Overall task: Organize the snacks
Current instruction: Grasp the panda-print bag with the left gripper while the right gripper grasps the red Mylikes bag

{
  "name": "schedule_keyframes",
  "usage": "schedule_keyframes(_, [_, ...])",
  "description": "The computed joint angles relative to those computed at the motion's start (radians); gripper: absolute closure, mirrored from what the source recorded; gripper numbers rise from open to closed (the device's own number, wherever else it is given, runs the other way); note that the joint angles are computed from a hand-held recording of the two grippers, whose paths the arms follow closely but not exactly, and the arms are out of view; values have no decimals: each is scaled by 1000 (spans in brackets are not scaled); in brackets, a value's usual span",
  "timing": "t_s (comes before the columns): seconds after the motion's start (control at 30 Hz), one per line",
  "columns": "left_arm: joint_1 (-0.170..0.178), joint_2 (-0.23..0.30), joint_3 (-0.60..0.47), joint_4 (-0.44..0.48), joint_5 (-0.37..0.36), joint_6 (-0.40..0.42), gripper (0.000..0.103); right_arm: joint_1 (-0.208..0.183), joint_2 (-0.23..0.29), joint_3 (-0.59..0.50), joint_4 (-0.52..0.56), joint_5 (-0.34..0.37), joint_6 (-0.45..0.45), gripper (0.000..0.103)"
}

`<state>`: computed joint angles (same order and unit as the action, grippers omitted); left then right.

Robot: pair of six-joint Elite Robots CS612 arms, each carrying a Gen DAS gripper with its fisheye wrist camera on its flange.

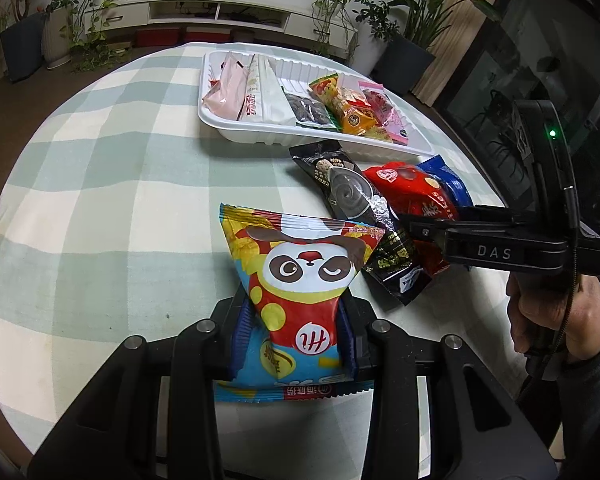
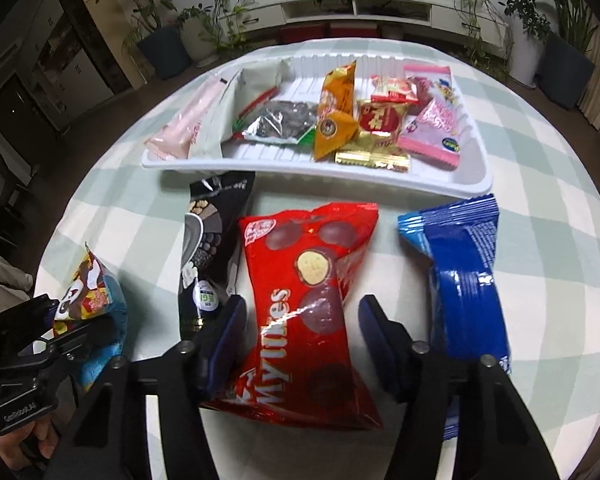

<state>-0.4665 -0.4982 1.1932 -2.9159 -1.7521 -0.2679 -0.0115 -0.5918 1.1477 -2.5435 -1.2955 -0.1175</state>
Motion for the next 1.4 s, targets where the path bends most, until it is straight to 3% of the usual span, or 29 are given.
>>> schedule_keyframes(0.1, [0, 3, -4, 5, -1, 0, 69, 1, 0, 2, -5, -15, -2, 47])
schedule_keyframes(0.17, [0, 4, -6, 7, -4, 1, 69, 1, 2, 0, -8, -15, 3, 59])
schedule_keyframes(0.27, [0, 5, -8, 11, -8, 1, 69, -2, 1, 2, -12, -7, 9, 65])
schedule_keyframes(0.63, [2, 2, -6, 1, -15, -4, 69, -22, -34, 81, -104, 72, 62, 67])
schedule_keyframes(0.97, [12, 2, -28, -18, -51, -11, 69, -88, -77, 176, -221, 232, 240, 67])
schedule_keyframes(1.17, [29, 23, -126, 13, -53, 1, 69, -132, -76, 145, -293, 225, 372, 67])
schedule_keyframes(1.4, [34, 138, -441, 201, -48, 50, 69, -105, -37, -11, -284, 176, 293, 67])
